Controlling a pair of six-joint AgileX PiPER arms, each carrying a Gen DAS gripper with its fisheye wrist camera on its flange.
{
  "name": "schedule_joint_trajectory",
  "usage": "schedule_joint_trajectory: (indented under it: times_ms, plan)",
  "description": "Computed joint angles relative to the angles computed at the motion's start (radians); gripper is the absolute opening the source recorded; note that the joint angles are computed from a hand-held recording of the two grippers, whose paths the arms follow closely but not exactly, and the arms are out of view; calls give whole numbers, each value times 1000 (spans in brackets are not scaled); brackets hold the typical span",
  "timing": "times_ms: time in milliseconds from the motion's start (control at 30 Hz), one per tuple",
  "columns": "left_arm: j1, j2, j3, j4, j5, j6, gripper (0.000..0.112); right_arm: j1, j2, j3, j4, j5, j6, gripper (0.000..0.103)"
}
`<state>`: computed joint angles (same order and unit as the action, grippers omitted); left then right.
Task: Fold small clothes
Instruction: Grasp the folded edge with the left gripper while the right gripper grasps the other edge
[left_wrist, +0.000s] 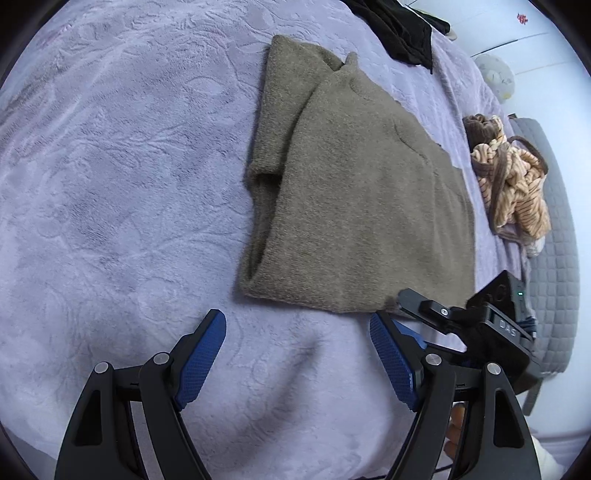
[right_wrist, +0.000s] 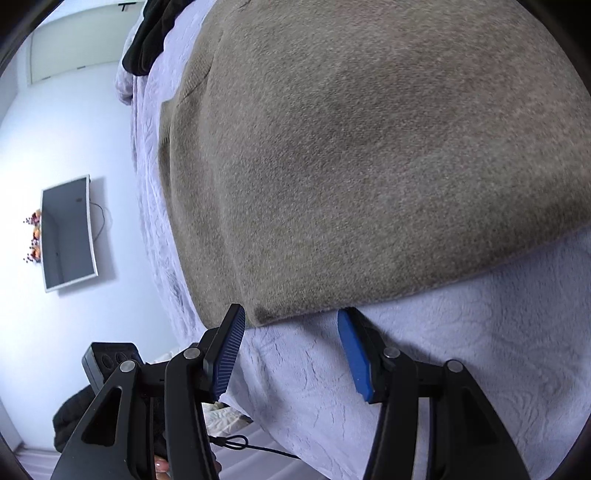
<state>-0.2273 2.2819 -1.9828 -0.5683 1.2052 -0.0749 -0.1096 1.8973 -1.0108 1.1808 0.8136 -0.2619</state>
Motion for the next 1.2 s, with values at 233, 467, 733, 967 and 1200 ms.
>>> schedule_joint_trajectory:
  times_ms: [233,467,733,967,1200]
  plan:
    - [9,10,32,-146,3,47,81,-41,6,93,276,-13,-165,58]
    - [-12,44,92,-358,-77,60,81,-117,22,139,490,86,-326,12]
    - [-35,93,27,-363,-271,-99,81,-113,-25,56,305,93,-240,12]
    - [-69,113,-115,10,-296,-353,19,-51,-16,32,226,67,-179,12]
    - [-208,138,-300,447,-204,-329,10,-63,-50,-105,-114,177,35,16]
